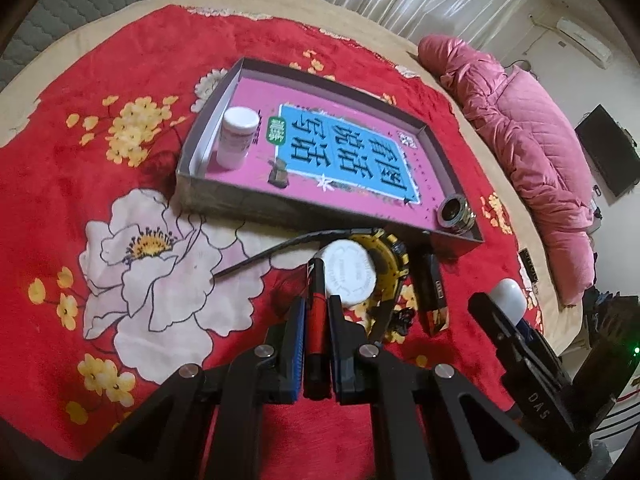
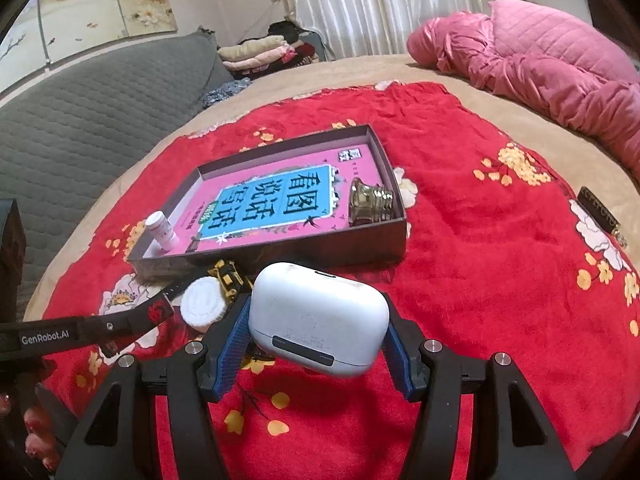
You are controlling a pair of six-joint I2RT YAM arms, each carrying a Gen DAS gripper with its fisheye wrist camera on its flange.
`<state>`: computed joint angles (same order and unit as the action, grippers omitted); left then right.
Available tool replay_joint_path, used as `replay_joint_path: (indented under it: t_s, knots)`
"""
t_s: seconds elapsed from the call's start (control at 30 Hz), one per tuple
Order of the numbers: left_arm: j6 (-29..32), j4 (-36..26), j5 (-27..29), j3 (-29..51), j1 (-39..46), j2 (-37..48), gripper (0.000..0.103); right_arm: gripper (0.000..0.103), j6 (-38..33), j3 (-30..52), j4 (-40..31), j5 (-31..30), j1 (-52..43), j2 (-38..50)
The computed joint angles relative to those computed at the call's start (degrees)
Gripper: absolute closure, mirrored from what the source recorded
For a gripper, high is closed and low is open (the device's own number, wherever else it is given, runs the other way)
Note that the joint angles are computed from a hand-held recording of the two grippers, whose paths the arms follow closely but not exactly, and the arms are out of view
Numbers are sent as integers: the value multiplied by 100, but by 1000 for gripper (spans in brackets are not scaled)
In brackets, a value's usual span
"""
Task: Organize rigid objects
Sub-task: 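Lift red tube with left gripper over box while right carries earbud case there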
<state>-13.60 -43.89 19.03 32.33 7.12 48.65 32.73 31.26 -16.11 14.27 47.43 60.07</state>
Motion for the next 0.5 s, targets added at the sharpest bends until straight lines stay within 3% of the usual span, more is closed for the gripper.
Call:
replay_joint_path:
  t_s: [0.5]
  knots:
    - [10,52,-228,280,-66,-198,92,41,-355,151,111,189,188,6]
